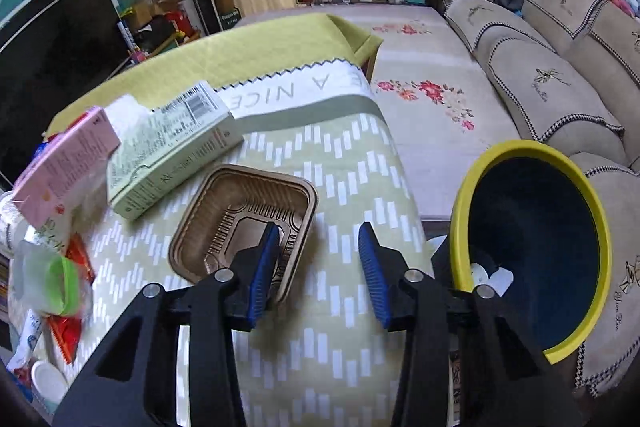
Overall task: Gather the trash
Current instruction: 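Grasp the brown plastic tray rim with the right gripper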
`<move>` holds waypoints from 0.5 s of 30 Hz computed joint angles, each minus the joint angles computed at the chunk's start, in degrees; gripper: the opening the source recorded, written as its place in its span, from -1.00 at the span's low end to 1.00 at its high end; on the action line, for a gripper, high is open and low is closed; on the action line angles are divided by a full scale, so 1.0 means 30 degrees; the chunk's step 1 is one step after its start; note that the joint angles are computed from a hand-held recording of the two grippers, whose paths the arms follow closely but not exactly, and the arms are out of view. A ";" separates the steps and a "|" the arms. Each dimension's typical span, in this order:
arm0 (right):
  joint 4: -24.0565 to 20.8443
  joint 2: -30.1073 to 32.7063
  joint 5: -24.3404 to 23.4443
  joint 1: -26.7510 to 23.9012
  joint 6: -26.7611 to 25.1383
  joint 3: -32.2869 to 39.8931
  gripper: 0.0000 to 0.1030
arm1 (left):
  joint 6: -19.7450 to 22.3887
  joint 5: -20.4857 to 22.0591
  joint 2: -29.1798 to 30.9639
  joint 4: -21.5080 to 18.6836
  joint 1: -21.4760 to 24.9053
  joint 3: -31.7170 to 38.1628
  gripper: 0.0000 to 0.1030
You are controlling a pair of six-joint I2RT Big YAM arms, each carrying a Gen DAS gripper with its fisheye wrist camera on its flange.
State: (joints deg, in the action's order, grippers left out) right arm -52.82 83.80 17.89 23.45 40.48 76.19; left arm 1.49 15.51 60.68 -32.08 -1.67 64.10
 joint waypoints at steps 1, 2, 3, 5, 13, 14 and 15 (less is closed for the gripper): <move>-0.0161 0.0249 0.0332 0.0089 0.0045 0.0243 -0.27 | -0.0010 0.0084 0.0010 0.0021 0.0128 -0.0071 0.90; -0.0257 0.0319 0.0542 0.0155 0.0068 0.0293 -0.40 | -0.0109 0.0178 0.0069 0.0048 0.0205 -0.0139 0.90; -0.0375 0.0432 0.0680 0.0180 0.0062 0.0421 -0.46 | -0.0229 0.0317 0.0157 0.0062 0.0224 -0.0171 0.90; -0.0337 0.0607 0.0602 0.0191 0.0110 0.0572 -0.75 | -0.0384 0.0473 0.0358 0.0137 0.0216 -0.0229 0.90; 0.0627 -0.0067 0.0679 0.0311 0.0304 -0.0171 -0.91 | -0.0707 0.0533 0.0624 0.0434 0.0229 -0.0540 0.90; 0.0711 -0.0261 0.0686 0.0314 0.0401 -0.0322 -0.91 | -0.0756 0.0513 0.0592 0.0504 0.0224 -0.0583 0.90; 0.0845 -0.0549 0.0712 0.0276 0.0506 -0.0541 -0.91 | -0.0766 0.0476 0.0559 0.0589 0.0212 -0.0634 0.90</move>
